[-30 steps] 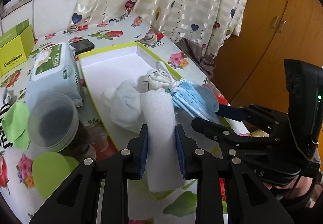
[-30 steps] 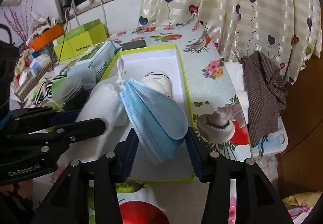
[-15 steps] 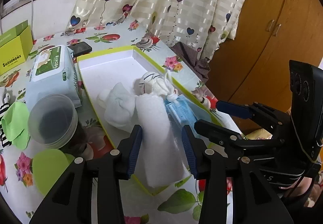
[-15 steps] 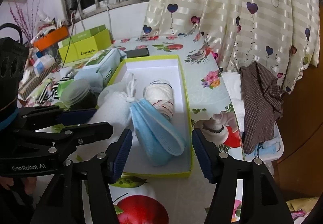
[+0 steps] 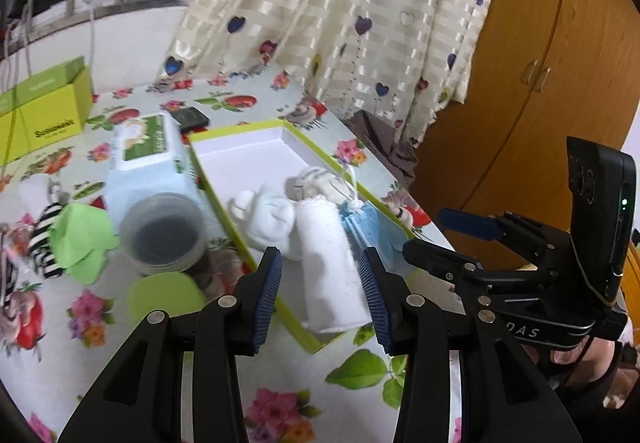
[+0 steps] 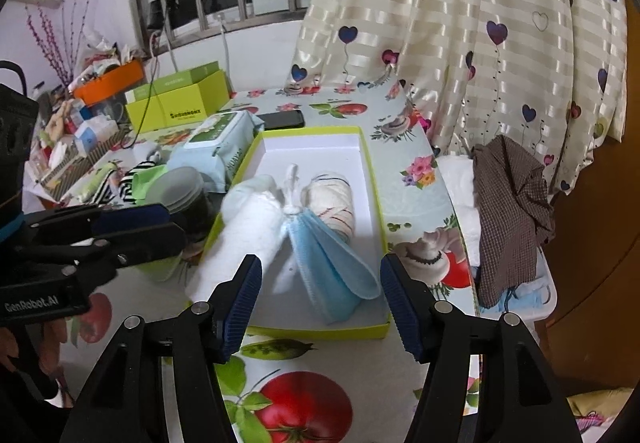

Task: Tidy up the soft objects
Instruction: 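Withdraw both tools from the box lid back over the table items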

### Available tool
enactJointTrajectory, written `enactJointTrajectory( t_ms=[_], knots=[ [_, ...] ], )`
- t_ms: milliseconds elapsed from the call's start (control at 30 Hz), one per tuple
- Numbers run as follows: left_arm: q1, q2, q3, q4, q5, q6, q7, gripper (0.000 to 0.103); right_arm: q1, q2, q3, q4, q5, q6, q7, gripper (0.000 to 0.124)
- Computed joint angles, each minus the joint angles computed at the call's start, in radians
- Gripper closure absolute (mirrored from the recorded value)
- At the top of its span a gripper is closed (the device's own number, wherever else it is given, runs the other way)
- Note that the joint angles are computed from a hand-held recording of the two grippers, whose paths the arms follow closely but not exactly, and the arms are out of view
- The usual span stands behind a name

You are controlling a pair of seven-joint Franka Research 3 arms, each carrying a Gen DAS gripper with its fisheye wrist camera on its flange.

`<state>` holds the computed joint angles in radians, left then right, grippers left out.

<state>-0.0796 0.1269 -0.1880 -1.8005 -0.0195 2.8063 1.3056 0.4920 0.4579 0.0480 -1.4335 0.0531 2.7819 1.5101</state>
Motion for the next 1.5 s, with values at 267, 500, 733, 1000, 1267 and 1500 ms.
enactJointTrajectory(
  t_ms=[267, 500, 733, 1000, 1267, 1500],
  knots=[
    [0.001, -0.083, 0.022, -0.096, 0.035, 0.045, -0.055, 0.061, 0.019, -0.021, 0.008, -0.014, -0.010, 0.003, -0.002, 0.062],
    [0.006, -0.158, 0.044, -0.194, 0.001, 0.097, -0.062, 0.061, 0.033, -0.036, 0.021, -0.026, -0.007, 0.011, -0.015, 0.062],
    [0.015, -0.227, 0.069, -0.277, 0.032, 0.117, -0.114, 0.061, 0.041, -0.038, 0.037, -0.026, 0.008, 0.018, -0.026, 0.062],
    [0.043, -0.287, 0.071, -0.349, 0.168, 0.119, -0.233, 0.061, 0.043, -0.030, 0.073, -0.012, 0.050, 0.012, -0.097, 0.062],
    [0.029, -0.322, 0.106, -0.411, 0.145, 0.138, -0.214, 0.061, 0.045, -0.002, 0.108, 0.027, 0.113, -0.017, -0.184, 0.062],
    [0.005, -0.354, 0.139, -0.471, 0.069, 0.133, -0.138, 0.061, 0.055, 0.035, 0.129, 0.077, 0.155, -0.058, -0.254, 0.060]
  ],
)
